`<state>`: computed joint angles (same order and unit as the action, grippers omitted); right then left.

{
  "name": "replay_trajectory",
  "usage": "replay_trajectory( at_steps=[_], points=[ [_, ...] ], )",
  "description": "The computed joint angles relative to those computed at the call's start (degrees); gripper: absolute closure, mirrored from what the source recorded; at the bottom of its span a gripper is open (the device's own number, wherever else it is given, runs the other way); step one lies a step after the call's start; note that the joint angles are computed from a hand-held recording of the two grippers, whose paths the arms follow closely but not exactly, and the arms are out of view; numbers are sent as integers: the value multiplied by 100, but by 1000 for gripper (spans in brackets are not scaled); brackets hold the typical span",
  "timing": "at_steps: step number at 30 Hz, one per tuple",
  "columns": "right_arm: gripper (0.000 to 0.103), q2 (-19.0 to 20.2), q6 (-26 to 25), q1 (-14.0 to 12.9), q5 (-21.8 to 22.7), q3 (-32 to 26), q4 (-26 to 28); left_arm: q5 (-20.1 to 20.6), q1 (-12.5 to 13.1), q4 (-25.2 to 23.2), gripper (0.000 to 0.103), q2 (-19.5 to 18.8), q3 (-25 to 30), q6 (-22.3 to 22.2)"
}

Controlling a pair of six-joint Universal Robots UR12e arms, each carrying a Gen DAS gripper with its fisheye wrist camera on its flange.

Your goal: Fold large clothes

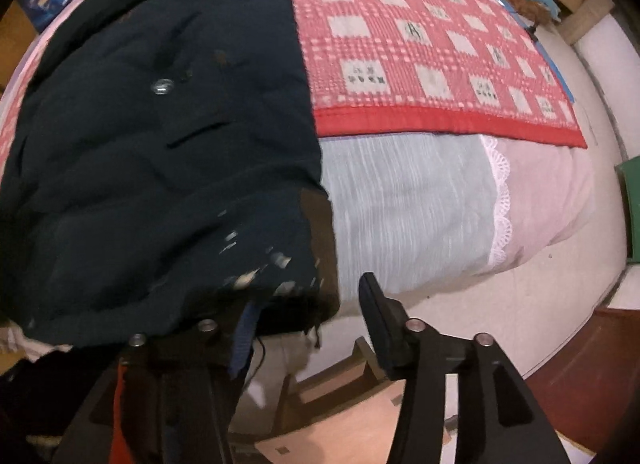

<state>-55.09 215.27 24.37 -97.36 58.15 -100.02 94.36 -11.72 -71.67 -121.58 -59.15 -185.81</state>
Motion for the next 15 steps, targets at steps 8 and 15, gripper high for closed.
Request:
replay_trajectory(
  at_steps=[8, 15],
  points=[
    [86, -72, 129, -75, -58, 231, -727, 139, 22, -175, 87, 6, 0, -207],
    [89, -287, -283, -34, 53, 95, -255, 169, 38, -317, 87, 185, -216, -316]
  ],
)
